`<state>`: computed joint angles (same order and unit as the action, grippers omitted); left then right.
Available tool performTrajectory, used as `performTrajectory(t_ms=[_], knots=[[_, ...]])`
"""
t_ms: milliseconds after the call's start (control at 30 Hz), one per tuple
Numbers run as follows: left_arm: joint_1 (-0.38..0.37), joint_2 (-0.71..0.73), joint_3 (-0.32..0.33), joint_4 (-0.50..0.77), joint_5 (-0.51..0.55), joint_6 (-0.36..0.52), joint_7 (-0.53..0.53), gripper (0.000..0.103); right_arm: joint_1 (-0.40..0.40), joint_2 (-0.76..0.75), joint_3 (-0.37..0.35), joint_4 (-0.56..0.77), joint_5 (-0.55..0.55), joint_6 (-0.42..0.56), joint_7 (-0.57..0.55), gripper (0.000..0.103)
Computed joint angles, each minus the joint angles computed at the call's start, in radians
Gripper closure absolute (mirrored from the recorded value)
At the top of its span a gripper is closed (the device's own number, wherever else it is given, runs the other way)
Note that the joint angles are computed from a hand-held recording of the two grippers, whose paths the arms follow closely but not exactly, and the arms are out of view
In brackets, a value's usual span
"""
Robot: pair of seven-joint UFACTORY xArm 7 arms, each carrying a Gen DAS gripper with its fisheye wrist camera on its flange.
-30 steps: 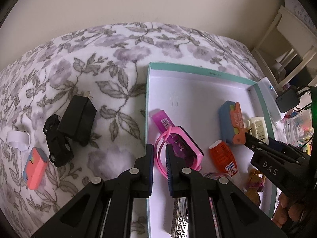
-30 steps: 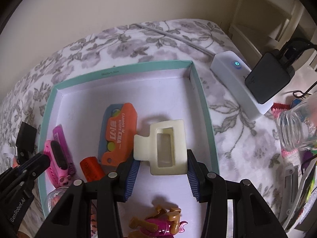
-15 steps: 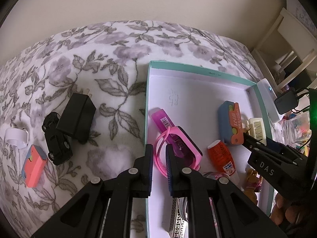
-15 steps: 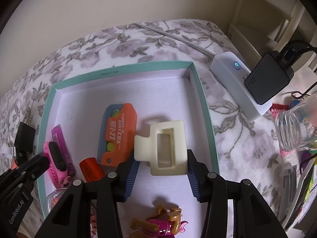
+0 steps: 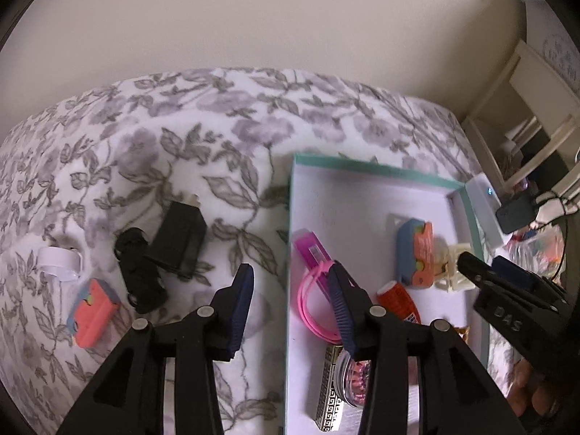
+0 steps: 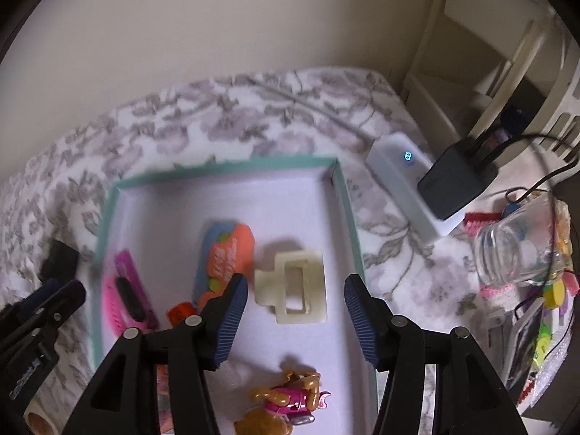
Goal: Organize rigid objects
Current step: 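Lower watch into tray and open left tool while right tool releases hair clip, then move both tools back from the tray toward the loose items on the bed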
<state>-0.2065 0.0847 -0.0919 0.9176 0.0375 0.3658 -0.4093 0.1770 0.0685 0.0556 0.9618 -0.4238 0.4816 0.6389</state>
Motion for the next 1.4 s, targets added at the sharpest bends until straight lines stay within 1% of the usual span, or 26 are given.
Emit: performTrajectory(t_ms=[167, 233, 300, 467, 633, 700, 733, 767, 833, 967, 1033, 1133, 1200, 1233, 1267, 1300, 1400], knots=[[0.013, -0.037, 0.013, -0.006, 0.028, 0.001, -0.023, 0.051, -0.001, -0.057, 0.011, -0.011, 0.004, -0.019, 0.01, 0.043], [0.019, -0.048, 0.016, -0.007, 0.047, 0.003, -0.037, 0.051, -0.003, -0.069, 0.018, -0.01, -0.002, -0.023, 0.016, 0.042], [0.024, -0.061, 0.02, -0.011, 0.089, 0.003, -0.068, 0.051, -0.006, -0.077, 0.024, -0.013, 0.006, -0.037, 0.011, 0.039], [0.039, -0.076, 0.022, -0.014, 0.178, 0.018, -0.146, 0.051, -0.004, -0.073, 0.032, -0.015, 0.073, -0.048, -0.031, 0.038], [0.048, -0.08, 0.02, -0.021, 0.183, 0.02, -0.164, 0.051, 0.003, -0.053, 0.035, -0.008, 0.091, -0.049, -0.047, 0.038], [0.05, -0.079, 0.019, -0.02, 0.196, 0.024, -0.18, 0.044, 0.008, -0.048, 0.035, -0.005, 0.087, -0.049, -0.046, 0.033], [0.051, -0.078, 0.019, -0.019, 0.206, 0.025, -0.189, 0.036, 0.011, -0.044, 0.035, -0.003, 0.088, -0.049, -0.048, 0.033], [0.051, -0.078, 0.019, -0.021, 0.222, 0.023, -0.204, 0.032, 0.013, -0.041, 0.036, -0.001, 0.095, -0.05, -0.057, 0.033], [0.053, -0.076, 0.02, -0.019, 0.234, 0.026, -0.216, 0.03, 0.016, -0.036, 0.036, 0.0, 0.114, -0.059, -0.075, 0.032], [0.058, -0.072, 0.023, -0.02, 0.221, 0.027, -0.219, 0.019, 0.021, -0.027, 0.033, -0.006, 0.137, -0.091, -0.08, 0.026], [0.06, -0.069, 0.026, -0.02, 0.231, 0.029, -0.235, 0.016, 0.024, -0.021, 0.032, -0.007, 0.145, -0.097, -0.085, 0.023], [0.062, -0.062, 0.031, -0.017, 0.272, 0.038, -0.277, 0.016, 0.028, -0.011, 0.03, -0.005, 0.148, -0.103, -0.089, 0.021], [0.064, -0.059, 0.033, -0.016, 0.276, 0.04, -0.283, 0.015, 0.031, -0.003, 0.028, -0.004, 0.148, -0.106, -0.08, 0.018], [0.066, -0.059, 0.034, -0.017, 0.273, 0.04, -0.283, 0.015, 0.032, 0.0, 0.026, -0.003, 0.145, -0.106, -0.072, 0.016], [0.066, -0.059, 0.034, -0.017, 0.271, 0.041, -0.284, 0.015, 0.033, 0.003, 0.024, -0.003, 0.145, -0.107, -0.067, 0.008], [0.067, -0.058, 0.035, -0.018, 0.268, 0.041, -0.285, 0.015, 0.033, 0.006, 0.023, -0.004, 0.149, -0.111, -0.065, 0.004], [0.069, -0.058, 0.036, -0.017, 0.268, 0.045, -0.292, 0.015, 0.033, 0.012, 0.021, -0.004, 0.164, -0.118, -0.069, 0.003]])
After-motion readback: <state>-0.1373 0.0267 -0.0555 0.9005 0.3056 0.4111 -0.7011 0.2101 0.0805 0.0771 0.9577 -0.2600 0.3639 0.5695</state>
